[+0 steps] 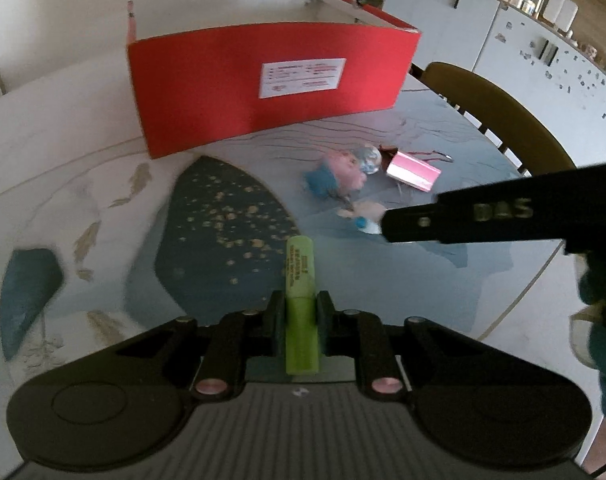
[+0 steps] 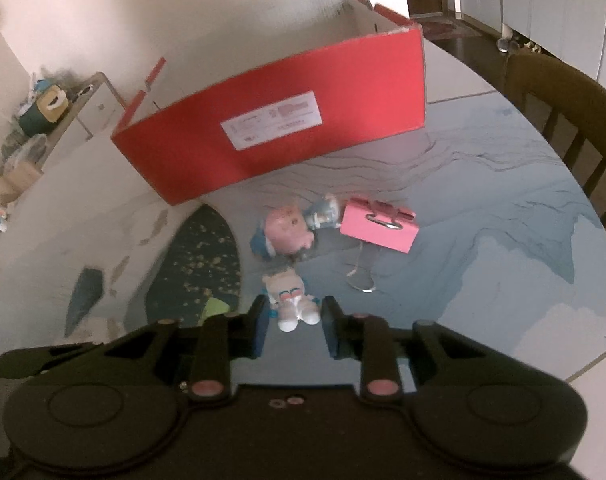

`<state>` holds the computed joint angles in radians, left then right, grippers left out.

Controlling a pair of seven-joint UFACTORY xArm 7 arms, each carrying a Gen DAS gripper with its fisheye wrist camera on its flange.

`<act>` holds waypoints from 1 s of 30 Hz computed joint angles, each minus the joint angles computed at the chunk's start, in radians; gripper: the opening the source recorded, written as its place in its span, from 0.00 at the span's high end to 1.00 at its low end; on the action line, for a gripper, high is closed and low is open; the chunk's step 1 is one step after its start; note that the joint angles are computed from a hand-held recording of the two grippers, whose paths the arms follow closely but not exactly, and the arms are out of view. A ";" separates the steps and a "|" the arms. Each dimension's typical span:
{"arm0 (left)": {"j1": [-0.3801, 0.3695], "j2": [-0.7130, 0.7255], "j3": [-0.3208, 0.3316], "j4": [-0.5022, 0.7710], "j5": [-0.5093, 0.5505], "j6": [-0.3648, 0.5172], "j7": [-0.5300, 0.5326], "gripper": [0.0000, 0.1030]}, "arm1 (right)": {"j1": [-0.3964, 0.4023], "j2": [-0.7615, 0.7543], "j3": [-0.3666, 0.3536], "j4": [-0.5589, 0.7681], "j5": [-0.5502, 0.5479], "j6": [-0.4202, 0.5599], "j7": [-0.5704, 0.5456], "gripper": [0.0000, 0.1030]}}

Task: Organize rigid objects
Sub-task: 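Grasp the green tube with the left tool while the right tool grasps the white bunny figure, then carry the green tube and bunny figure over the red box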

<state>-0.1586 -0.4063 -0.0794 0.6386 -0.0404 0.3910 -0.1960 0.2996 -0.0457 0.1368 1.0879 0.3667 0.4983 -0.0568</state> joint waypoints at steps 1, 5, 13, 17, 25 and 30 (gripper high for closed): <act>-0.001 -0.007 0.010 0.001 -0.006 0.007 0.007 0.84 | 0.001 -0.006 0.000 -0.001 0.005 -0.001 -0.001 0.74; -0.005 -0.033 0.042 0.002 -0.033 0.020 0.044 0.84 | 0.006 -0.040 -0.001 -0.007 0.011 -0.004 0.003 0.74; -0.005 -0.095 0.095 0.013 -0.093 0.037 0.145 0.84 | 0.013 -0.090 0.001 -0.006 -0.051 -0.007 0.057 0.78; -0.003 -0.112 0.118 0.028 -0.121 0.046 0.192 0.84 | 0.018 -0.112 0.000 -0.009 -0.072 -0.017 0.080 0.78; -0.010 -0.110 0.145 0.090 -0.169 0.080 0.284 0.84 | 0.023 -0.122 0.006 0.024 -0.128 -0.029 0.124 0.78; -0.011 -0.077 0.150 0.165 -0.196 0.119 0.337 0.84 | 0.021 -0.101 0.004 0.080 -0.150 -0.017 0.131 0.78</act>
<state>-0.1692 -0.4836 0.0704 0.8034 -0.2364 0.5100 0.1408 0.3206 -0.1467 0.1409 1.1674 0.2170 0.4813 0.0743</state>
